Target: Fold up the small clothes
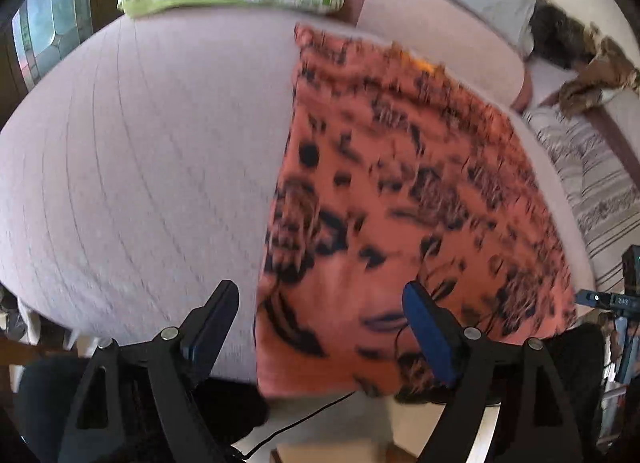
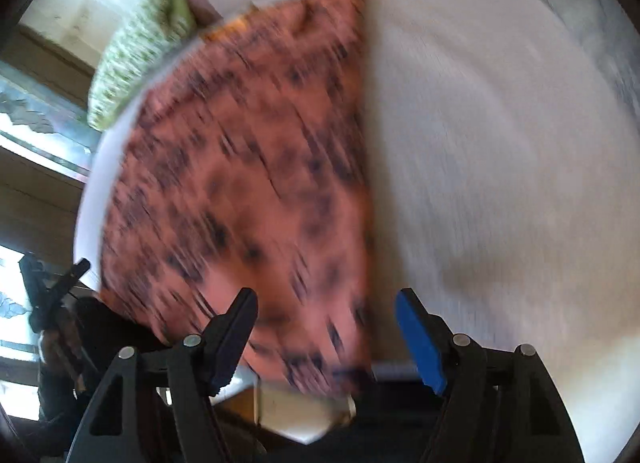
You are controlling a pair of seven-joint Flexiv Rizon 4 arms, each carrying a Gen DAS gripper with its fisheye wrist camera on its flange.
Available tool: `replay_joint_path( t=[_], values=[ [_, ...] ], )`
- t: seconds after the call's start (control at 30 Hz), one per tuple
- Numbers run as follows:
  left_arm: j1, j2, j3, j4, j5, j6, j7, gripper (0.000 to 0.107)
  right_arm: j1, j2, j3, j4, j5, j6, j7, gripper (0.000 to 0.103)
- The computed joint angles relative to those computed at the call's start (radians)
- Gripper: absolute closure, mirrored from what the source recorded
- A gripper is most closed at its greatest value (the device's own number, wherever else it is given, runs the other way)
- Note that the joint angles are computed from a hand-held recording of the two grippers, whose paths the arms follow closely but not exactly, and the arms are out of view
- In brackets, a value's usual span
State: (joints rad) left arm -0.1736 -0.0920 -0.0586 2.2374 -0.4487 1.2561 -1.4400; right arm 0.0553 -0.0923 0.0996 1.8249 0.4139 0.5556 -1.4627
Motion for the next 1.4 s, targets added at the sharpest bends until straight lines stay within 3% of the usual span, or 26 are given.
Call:
replay_joint_path(
  t=[0.07,0.17,0.27,0.4,0.47,0.57,0.6,0.67,0.7,0.73,0.77,0.83,0.9,0.93,0.97,1.03,1.1,1.13,1.4],
  values=[
    [-0.002,-0.009,0.003,-0.001,0.011,-0.003,-0.036,0.023,-0.011,0.037,0.004,0.048,0.053,0.024,-0.007,0.029],
    [-0.006,-0.005,-0.02,0.021,-0.066,0.037,0.02,0.023,-0.005,0.069,0.006,0.082,0.094,0.071,-0.017,0.029],
    [-0.007,-0.006,-0.005,0.007,-0.017,-0.035,-0.04,0.023,-0.002,0.078,-0.007,0.09,0.118,0.069,0.025,0.029],
    [-0.011,0.025,0.015,0.037,0.031,0.018,-0.118,0.023,0.014,0.09,-0.003,0.103,0.11,0.099,0.028,0.029],
    [-0.008,0.026,0.008,0.05,-0.011,0.037,-0.087,0.023,0.016,0.088,-0.01,0.094,0.1,0.085,0.031,0.029],
    [0.004,-0.013,0.011,0.02,0.021,-0.043,-0.093,0.026,0.02,0.065,-0.011,0.086,0.1,0.075,0.034,0.028],
    [-0.002,-0.015,0.023,0.011,0.092,-0.036,-0.141,0.032,0.021,0.063,-0.009,0.086,0.097,0.079,0.036,0.027],
    [0.005,0.0,0.01,0.011,0.074,-0.053,-0.1,0.091,0.022,0.069,-0.004,0.084,0.099,0.083,0.017,0.038],
    [0.008,0.0,0.005,0.011,0.046,-0.067,-0.075,0.098,0.024,0.067,-0.004,0.08,0.094,0.072,0.015,0.045],
    [0.009,-0.001,0.0,0.016,0.012,-0.069,-0.051,0.098,0.025,0.065,-0.004,0.08,0.07,0.061,0.034,0.058],
    [0.012,-0.005,-0.002,0.018,-0.013,-0.073,-0.036,0.098,0.024,0.059,-0.006,0.079,0.062,0.056,0.042,0.064],
    [0.014,-0.004,-0.004,0.021,-0.058,-0.082,-0.019,0.097,0.011,0.052,-0.016,0.067,0.095,0.036,0.043,0.064],
    [0.012,0.008,-0.003,0.025,-0.076,-0.095,0.004,0.08,0.0,0.061,-0.018,0.065,0.127,0.038,0.031,0.057],
    [0.008,0.012,-0.002,0.027,-0.075,-0.093,0.005,0.062,-0.002,0.065,-0.017,0.066,0.134,0.043,0.027,0.039],
    [0.002,0.014,-0.002,0.03,-0.07,-0.084,0.002,0.049,-0.002,0.069,-0.016,0.072,0.137,0.058,0.027,0.033],
    [-0.004,0.01,0.002,0.028,-0.025,-0.083,-0.012,0.049,0.0,0.052,-0.018,0.067,0.132,0.044,0.033,0.033],
    [-0.001,0.01,0.012,0.01,0.031,-0.111,-0.047,0.095,0.005,0.044,-0.013,0.06,0.099,0.037,0.052,0.05],
    [0.004,0.011,0.003,0.013,-0.026,-0.122,0.001,0.101,0.001,0.044,-0.014,0.053,0.106,0.027,0.043,0.096],
    [0.002,0.061,0.011,0.035,-0.27,-0.139,0.125,0.101,-0.053,0.076,-0.046,0.022,0.344,0.015,-0.033,0.097]
  ],
)
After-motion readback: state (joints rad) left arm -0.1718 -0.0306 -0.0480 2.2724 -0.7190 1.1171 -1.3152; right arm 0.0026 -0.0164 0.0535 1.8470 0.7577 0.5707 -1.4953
